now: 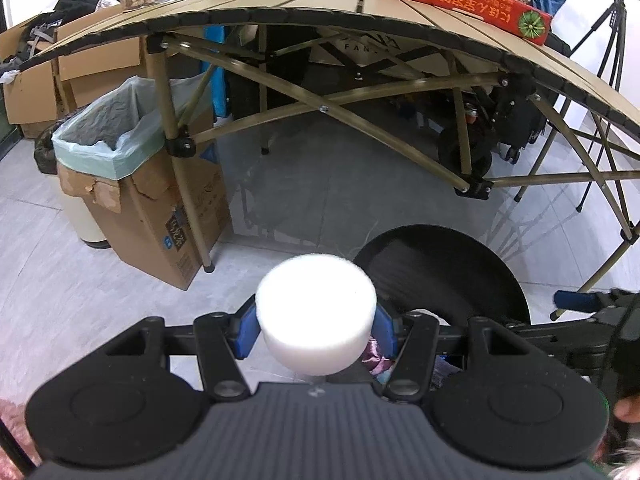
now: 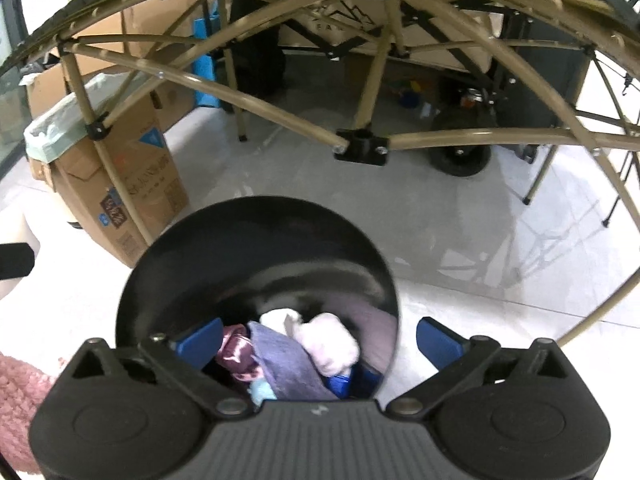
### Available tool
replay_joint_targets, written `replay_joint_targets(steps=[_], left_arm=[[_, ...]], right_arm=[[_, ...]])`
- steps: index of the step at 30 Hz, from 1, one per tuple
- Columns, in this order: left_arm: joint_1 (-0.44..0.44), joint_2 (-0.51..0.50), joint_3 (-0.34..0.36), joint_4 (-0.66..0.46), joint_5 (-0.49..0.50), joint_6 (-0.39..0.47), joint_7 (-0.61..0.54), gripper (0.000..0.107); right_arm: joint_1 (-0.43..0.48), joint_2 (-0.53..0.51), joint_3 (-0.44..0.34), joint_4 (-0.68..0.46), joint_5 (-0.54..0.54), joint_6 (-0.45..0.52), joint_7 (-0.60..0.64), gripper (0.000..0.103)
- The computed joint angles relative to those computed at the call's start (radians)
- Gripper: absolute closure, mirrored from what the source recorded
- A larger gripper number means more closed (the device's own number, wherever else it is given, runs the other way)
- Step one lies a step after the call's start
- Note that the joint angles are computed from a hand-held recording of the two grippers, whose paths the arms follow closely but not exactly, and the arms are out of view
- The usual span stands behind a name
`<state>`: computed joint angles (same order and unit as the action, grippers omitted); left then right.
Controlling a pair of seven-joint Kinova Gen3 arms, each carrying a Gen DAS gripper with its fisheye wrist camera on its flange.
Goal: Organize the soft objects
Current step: 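Open the right tool to drop the wedge sponge into the bin, then lower the round sponge into the bin and open the left tool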
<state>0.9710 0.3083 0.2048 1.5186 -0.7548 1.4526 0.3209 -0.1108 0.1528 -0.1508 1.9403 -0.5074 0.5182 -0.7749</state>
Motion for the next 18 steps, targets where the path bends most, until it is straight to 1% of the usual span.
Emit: replay_joint_targets(steps=[4, 9, 12, 15, 18], left_arm=[[-0.010, 0.015, -0.003, -0.015, -0.009, -0.026, -0.030, 0.050], [-0.019, 0.033, -0.017, -0.034, -0.011, -0.068, -0.070, 0.050], [-0.026, 0.045, -0.028, -0.046, -0.010, -0.095, -0.099, 0.050], [-0.033, 0.058, -0.039, -0.057, -0.008, -0.123, -0.126, 0.050], [-0.039, 0.075, -0.051, -0.074, -0.005, -0.150, -0.158, 0.050]], right_arm=[[0.004, -0.029, 0.022, -0.008, 0.022, 0.013, -0.031, 0.000], [0.005, -0.050, 0.064, -0.039, 0.088, 0.044, -0.130, 0.000], [0.026, -0.052, 0.082, -0.064, 0.090, 0.070, -0.166, 0.000], [0.039, -0.059, 0.092, -0.075, 0.102, 0.068, -0.197, 0.000], [0.054, -0.062, 0.098, -0.085, 0.096, 0.069, -0.200, 0.000]])
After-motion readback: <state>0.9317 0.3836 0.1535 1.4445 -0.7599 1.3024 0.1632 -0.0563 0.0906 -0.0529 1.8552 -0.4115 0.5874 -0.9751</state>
